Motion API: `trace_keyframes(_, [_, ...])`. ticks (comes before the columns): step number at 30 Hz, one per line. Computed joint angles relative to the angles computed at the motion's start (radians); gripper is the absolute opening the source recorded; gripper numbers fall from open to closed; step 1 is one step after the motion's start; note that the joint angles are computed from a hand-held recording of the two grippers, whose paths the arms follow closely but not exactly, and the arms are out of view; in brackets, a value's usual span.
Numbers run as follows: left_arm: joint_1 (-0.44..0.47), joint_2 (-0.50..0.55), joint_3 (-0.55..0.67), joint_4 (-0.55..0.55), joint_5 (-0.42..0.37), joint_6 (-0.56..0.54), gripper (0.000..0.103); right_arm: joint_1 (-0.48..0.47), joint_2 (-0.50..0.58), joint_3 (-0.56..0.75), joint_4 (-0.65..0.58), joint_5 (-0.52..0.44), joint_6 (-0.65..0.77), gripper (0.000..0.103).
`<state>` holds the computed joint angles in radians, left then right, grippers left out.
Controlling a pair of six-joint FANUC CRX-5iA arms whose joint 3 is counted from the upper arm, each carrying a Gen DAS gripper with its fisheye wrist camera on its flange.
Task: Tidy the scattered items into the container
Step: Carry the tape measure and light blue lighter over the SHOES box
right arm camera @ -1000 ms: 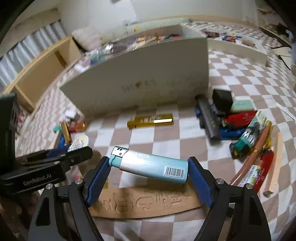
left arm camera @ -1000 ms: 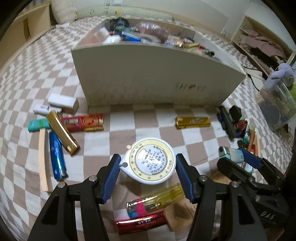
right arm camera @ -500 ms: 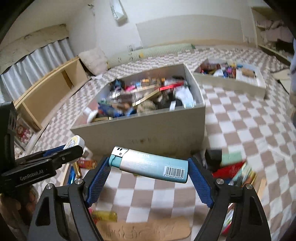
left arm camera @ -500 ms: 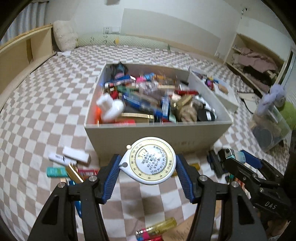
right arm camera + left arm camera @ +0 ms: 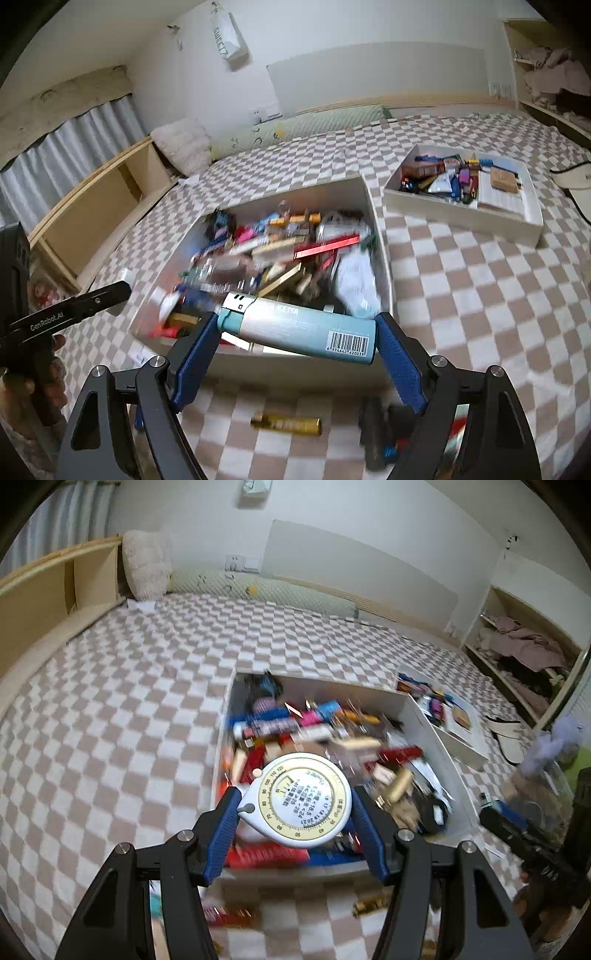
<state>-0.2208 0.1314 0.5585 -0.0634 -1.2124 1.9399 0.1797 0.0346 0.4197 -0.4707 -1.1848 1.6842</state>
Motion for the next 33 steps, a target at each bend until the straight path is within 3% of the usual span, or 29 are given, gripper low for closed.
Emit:
trace_keyframes(9, [0.011,0.151,0.196,-0.020,-0.075,-0.005,0.060,0.038,0.133,0.153,0.041,-0.039,-0.032,0.085])
trace_keyframes(17, [0.037,0.217,0.252,0.017,-0.093,0.002,0.060,0.085,0.217,0.257,0.106,-0.070,-0.053,0.085])
trace_keyframes(25, [0.059,0.233,0.251,0.044,-0.092,-0.005,0.060,0.080,0.311,0.390,0.075,-0.151,-0.117,0.085])
trace_keyframes(26, [0.063,0.226,0.234,0.054,-0.078,-0.006,0.065,0.083,0.320,0.401,0.080,-0.158,-0.125,0.085])
trace_keyframes(27, [0.063,0.220,0.225,0.052,-0.070,-0.005,0.081,0.089,0.328,0.411,0.090,-0.163,-0.131,0.085])
trace_keyframes(29, [0.055,0.209,0.217,0.021,-0.058,0.006,0.093,0.101,0.334,0.413,0.112,-0.160,-0.135,0.085])
trace_keyframes(33, [0.042,0.205,0.232,-0.025,-0.074,-0.008,0.093,0.114,0.340,0.416,0.129,-0.160,-0.138,0.085])
